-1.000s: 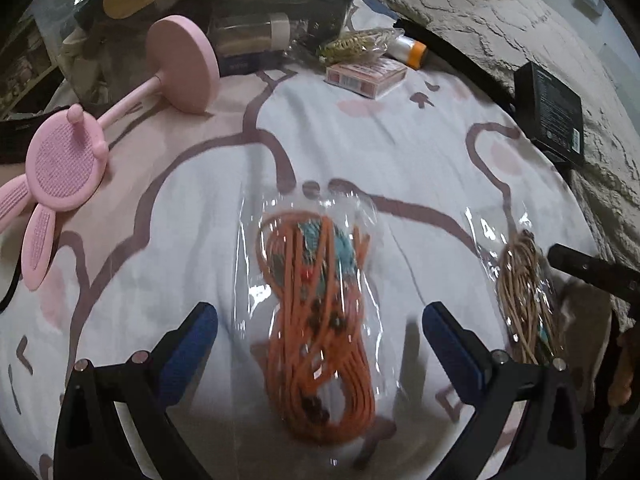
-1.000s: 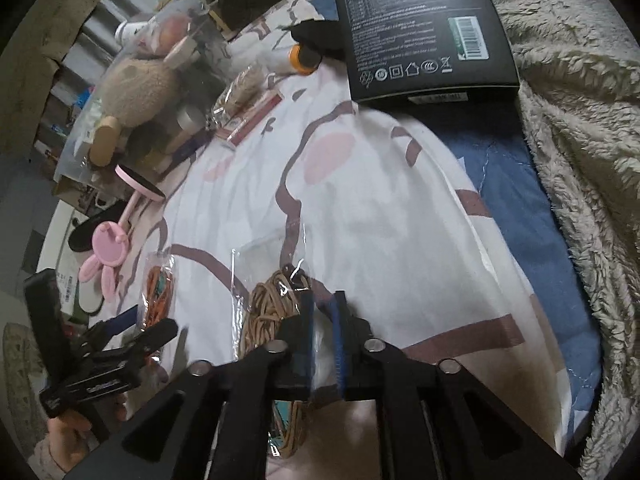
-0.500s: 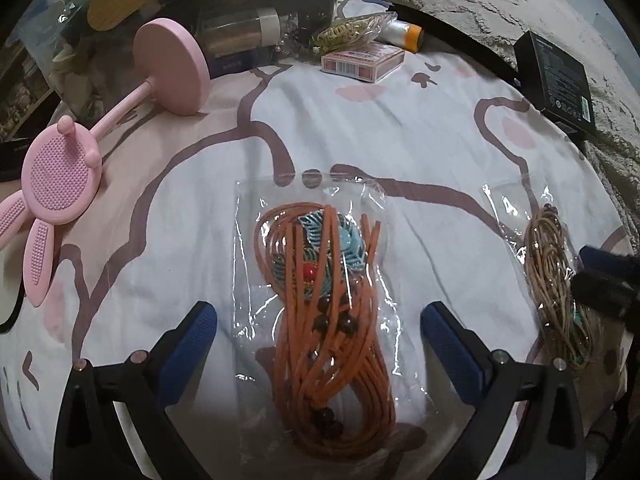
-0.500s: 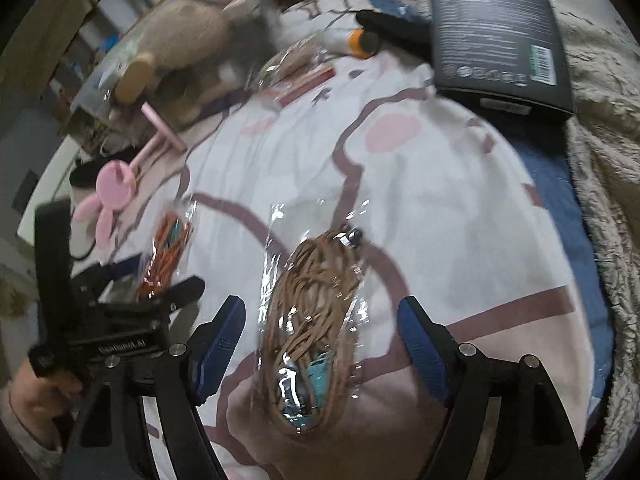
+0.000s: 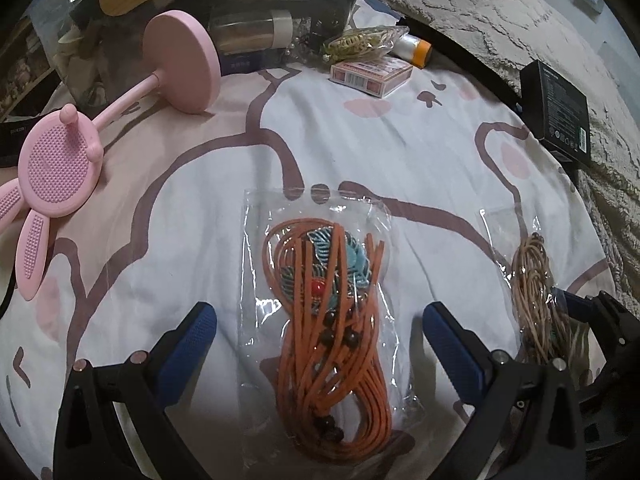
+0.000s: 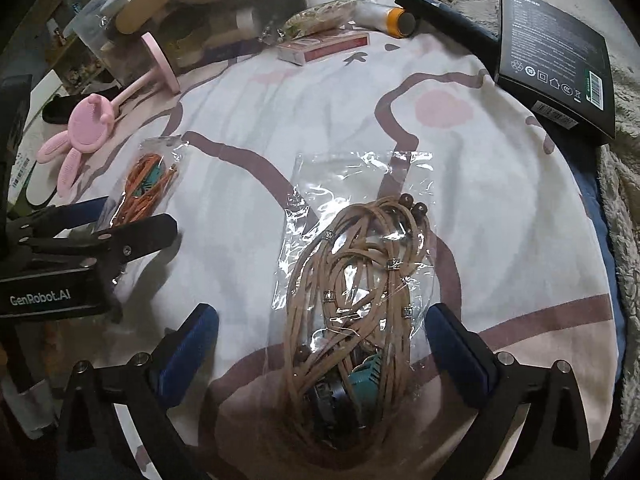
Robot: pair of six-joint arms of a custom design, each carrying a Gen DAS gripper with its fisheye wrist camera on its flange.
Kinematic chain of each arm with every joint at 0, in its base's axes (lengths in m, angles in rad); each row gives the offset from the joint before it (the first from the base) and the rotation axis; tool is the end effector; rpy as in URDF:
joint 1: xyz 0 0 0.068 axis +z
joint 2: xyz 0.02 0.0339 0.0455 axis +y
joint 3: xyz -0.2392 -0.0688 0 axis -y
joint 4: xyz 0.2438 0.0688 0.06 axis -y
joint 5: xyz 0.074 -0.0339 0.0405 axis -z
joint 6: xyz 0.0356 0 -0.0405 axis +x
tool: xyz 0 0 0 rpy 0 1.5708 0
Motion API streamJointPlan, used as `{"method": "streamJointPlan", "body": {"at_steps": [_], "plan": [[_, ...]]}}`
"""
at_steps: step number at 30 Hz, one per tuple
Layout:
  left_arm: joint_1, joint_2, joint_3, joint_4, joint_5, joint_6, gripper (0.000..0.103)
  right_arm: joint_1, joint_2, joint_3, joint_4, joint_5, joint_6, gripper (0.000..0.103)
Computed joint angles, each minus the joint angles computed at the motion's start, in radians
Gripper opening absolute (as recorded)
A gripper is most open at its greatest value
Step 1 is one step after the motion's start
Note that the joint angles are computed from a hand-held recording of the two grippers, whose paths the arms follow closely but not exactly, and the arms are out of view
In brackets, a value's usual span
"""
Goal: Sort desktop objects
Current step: 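Grasp the tan cable bag with the right gripper while the left grasps the orange cable bag, then lift both cable bags off the bed toward the clear bin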
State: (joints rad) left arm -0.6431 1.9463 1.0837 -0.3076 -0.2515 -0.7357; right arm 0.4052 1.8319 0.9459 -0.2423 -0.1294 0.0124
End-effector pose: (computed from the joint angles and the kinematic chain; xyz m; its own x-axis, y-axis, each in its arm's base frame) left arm 0.2887 -0.2053 0.0900 -0.8840 -0.1498 -0.4429 -0.1215 0.9883 -0.0918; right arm 0.3008 0.1340 0.0949 -0.8359 -0.3452 -0.4267 -0.4314 0.8939 0.1219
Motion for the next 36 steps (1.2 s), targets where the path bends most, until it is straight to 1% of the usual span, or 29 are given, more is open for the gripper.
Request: {"method": "streamJointPlan", "body": {"at_steps": [3,7,8,11,17,20,22,23,25,26,29,30,32,33,34,36], "plan": [[-0.002,-0.001,0.003,-0.017,0.014,0.007,0.103,0.002,0.011,0.01,-0.009,0.01,-0.004,0.103],[-0.013,0.004,0.011,-0.037,0.004,0.023,0.102,0.017,0.018,0.007,-0.008,0.04,0.001,0.103],[-0.014,0.005,0.012,-0.042,-0.003,0.021,0.098,0.018,0.018,0.005,-0.005,0.044,0.004,0.103],[-0.012,-0.003,0.004,-0.039,-0.012,0.016,0.093,0.015,0.012,-0.002,0.0,0.039,0.007,0.103],[-0.019,0.001,0.005,-0.037,-0.034,0.022,0.087,0.02,-0.002,-0.023,0.024,0.04,0.018,0.103],[-0.023,-0.002,0.003,-0.037,-0.035,0.03,0.083,0.015,-0.01,-0.03,0.037,0.044,0.024,0.094],[-0.024,0.0,0.006,-0.038,-0.037,0.032,0.081,0.01,-0.018,-0.036,0.045,0.046,0.029,0.083],[-0.024,0.0,0.006,-0.038,-0.037,0.032,0.08,0.009,-0.024,-0.041,0.05,0.048,0.03,0.081],[-0.026,-0.001,0.005,-0.035,-0.036,0.034,0.077,0.009,-0.034,-0.049,0.057,0.055,0.031,0.069],[-0.027,-0.002,0.004,-0.034,-0.036,0.034,0.075,0.01,-0.037,-0.052,0.059,0.059,0.03,0.068],[-0.028,-0.009,-0.002,-0.027,-0.035,0.033,0.07,0.015,-0.044,-0.056,0.065,0.066,0.02,0.062],[-0.027,-0.014,-0.007,-0.023,-0.035,0.029,0.068,0.015,-0.046,-0.057,0.067,0.067,0.017,0.056],[-0.02,-0.024,-0.019,-0.009,-0.031,0.027,0.062,0.013,-0.049,-0.059,0.072,0.063,0.012,0.053],[-0.018,-0.029,-0.025,-0.004,-0.029,0.027,0.06,0.01,-0.05,-0.06,0.074,0.058,0.012,0.051],[-0.017,-0.034,-0.027,-0.001,-0.029,0.025,0.057,0.007,-0.05,-0.06,0.076,0.052,0.012,0.048],[-0.014,-0.048,-0.039,0.011,-0.028,0.022,0.049,-0.006,-0.047,-0.06,0.085,0.028,0.021,0.044]]}}
